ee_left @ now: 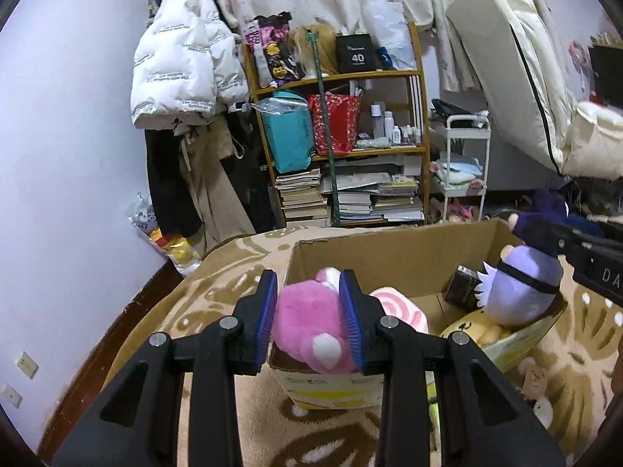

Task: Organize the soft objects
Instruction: 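Open both tools to drop the pink and witch plushes into the box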

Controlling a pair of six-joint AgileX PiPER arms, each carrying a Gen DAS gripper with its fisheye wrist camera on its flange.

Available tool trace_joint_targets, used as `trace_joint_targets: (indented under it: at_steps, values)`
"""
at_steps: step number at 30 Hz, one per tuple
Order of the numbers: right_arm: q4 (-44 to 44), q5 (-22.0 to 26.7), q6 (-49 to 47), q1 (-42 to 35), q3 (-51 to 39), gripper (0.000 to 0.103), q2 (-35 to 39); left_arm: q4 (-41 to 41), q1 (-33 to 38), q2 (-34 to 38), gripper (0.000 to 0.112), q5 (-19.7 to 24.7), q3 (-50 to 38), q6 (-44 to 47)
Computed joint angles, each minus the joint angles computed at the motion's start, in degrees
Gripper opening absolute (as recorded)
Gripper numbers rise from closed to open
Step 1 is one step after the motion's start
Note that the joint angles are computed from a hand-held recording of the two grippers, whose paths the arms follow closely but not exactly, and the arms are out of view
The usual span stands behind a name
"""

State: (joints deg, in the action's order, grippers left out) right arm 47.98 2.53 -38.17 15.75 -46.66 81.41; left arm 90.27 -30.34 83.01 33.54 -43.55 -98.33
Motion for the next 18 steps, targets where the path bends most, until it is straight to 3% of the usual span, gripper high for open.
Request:
trace_joint_targets:
  at_steps: [2,5,7,9,12,16,18]
  values:
    - [-0.76,-0.14,0.71,0.07,0.16,0.041,-0.07,-0.91,-0.61,0.2,0.033,0.16,0.01,1.05]
    - [6.63,0.61,-6.57,-0.25,0.04,0.041,-0.02,-2.89,-1.42,0.62,0.039,1.05,-0.04,3.23]
    - [6.97,0.7,-6.65,-0.22,0.45,0.041,-0.31,-3.98,-1.2,0.04,0.041,0.22,0.3,4.21]
    - [13.52,1.32,-12.68,-0.56,1.1,0.041,-0.8,-4.78,-1.0,-0.81,0.052,-0.22,0.63,4.67]
    - [21.57,2.06,-20.25,-1.02,2.29,0.042,-1.89,-3.6,-1.67,-2.06,0.06,0.63,1.47,3.0]
    - [24.92,2.71,-23.71,-1.21,3.29,0.052,-3.34,-4.61,-2.41,-3.02,0.071,1.75,1.93,3.74]
    - [21.14,2.8,-20.0,-1.17,3.58,0.054,-4.04,-4.95,-2.68,-3.52,0.078,2.14,2.43,3.85]
